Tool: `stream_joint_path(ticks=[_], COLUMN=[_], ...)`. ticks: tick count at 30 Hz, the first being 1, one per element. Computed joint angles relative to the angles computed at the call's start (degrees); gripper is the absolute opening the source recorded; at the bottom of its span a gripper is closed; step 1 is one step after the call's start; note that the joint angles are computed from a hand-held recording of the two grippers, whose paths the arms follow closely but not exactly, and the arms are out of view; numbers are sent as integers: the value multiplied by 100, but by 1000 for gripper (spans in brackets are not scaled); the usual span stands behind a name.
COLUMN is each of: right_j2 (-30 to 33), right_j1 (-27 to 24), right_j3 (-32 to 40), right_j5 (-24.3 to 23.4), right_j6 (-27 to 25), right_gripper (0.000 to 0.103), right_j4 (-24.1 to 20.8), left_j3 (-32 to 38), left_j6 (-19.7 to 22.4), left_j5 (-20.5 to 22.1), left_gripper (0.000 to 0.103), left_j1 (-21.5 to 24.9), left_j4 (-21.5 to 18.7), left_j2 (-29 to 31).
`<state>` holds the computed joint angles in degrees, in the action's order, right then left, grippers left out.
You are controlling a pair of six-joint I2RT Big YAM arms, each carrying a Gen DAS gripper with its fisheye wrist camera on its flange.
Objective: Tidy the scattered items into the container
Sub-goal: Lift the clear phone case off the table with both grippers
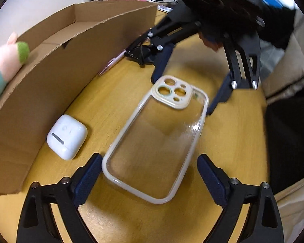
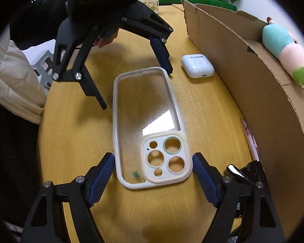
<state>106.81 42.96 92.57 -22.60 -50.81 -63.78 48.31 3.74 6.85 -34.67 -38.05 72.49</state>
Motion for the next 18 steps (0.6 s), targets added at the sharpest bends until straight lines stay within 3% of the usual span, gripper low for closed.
stream_joint_path(ticks=[8,10,11,13,16,18], right_j2=[-136,-213,-247,-344,-307,-208], right_j1=[-31,-66,-83,-138,-282,-285], right_j3=[-99,-56,-5,118,637,870], right_j5=[10,10,27,21,-177,-14], right_j6=[-220,-299,-398,-427,-427,-411], right_gripper=[77,78,77,77,77,77], right_j4=[-45,-135,-229,-279,-546,-623], left_j3=[35,160,264,491,855,989], left_j6=[24,-10,-18,116,516,728], left_j5=[28,-139,3,233,-35,-227], left_gripper=[86,25,5,5,5,7], left_j1=[-67,-21,104,285,275,284], left_j4=[-238,-362,-470,-626,-879,-951], left_j2=[-259,-448,-527,-655,-523,-357])
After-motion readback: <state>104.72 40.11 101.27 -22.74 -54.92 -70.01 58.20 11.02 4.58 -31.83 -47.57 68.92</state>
